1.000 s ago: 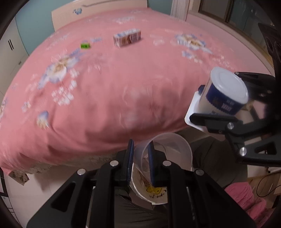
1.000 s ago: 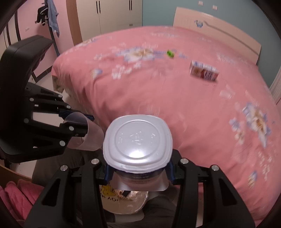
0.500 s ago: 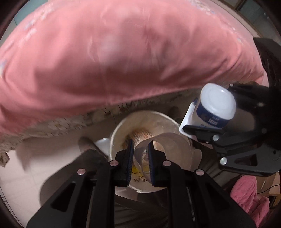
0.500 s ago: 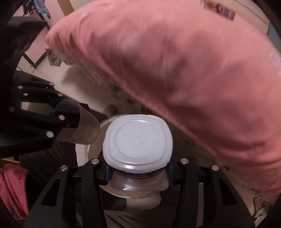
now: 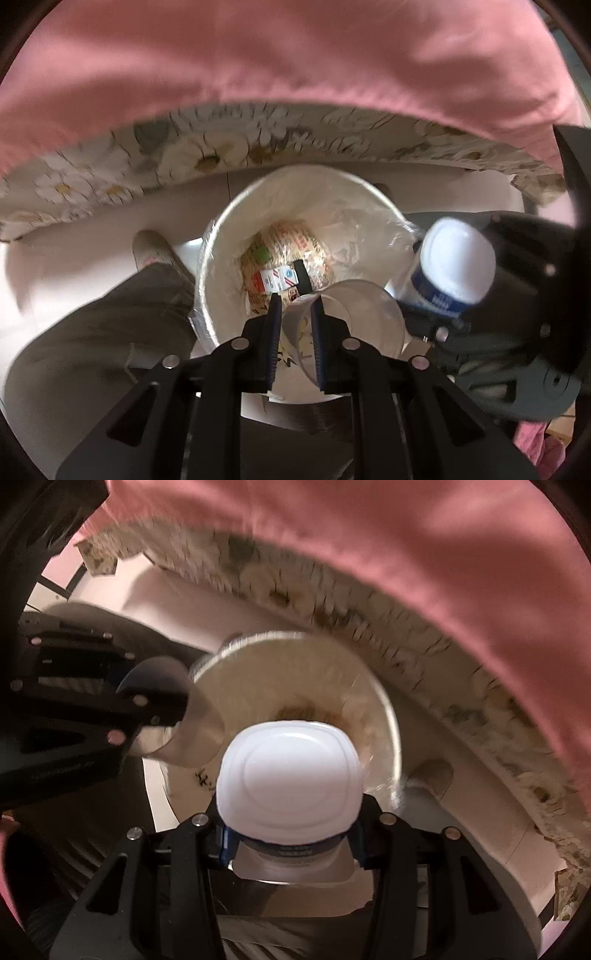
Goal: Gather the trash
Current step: 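Open both tools over the bin to drop the cups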
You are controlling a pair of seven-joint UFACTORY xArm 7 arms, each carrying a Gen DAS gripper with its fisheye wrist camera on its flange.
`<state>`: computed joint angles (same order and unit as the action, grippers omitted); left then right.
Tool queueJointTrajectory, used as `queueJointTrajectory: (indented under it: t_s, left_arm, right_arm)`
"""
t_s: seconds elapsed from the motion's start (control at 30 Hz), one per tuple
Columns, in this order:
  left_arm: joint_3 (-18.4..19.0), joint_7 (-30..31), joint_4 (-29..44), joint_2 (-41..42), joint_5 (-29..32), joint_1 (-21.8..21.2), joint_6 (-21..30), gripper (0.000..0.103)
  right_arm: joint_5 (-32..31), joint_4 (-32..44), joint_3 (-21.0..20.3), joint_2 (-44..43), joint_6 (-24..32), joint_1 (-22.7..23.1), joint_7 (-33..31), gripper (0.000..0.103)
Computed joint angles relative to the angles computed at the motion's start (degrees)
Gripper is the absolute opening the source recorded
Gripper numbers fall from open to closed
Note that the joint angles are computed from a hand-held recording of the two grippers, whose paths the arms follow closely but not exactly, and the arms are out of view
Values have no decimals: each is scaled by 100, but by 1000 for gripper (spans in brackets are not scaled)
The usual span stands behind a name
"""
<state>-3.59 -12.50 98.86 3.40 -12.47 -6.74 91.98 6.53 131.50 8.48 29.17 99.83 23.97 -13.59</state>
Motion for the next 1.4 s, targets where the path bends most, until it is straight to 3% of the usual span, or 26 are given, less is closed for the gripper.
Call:
queueJointTrajectory:
  t_s: [0.43,0.67,0.77,0.9,0.93,1.4]
  left_arm:
    - [65,-348,-853,65,-388,134,-315,19]
    - [66,-355,-1053,151,-473,162,-344,18]
    - [69,-429,-1082,209,-474,174,-380,19]
    - [82,-511,-1063,249,-513,213,-336,42]
    - [78,-519,-1061,244,-486,210,-356,43]
    - [74,-420,-1002,72,-469,209,-342,44]
  right_arm:
    - [-79,-708,-26,226,161,119,627,48]
    - [9,-833,-5,347,89,96,960,48]
    - [-40,-515,0,584,308,160,1079,50]
    - [-122,-475,-17,654,388,196,1073,56]
    - [-132,-469,-19,664,388,199,1059,57]
    - [30,-278,26,463,390,100,960,58]
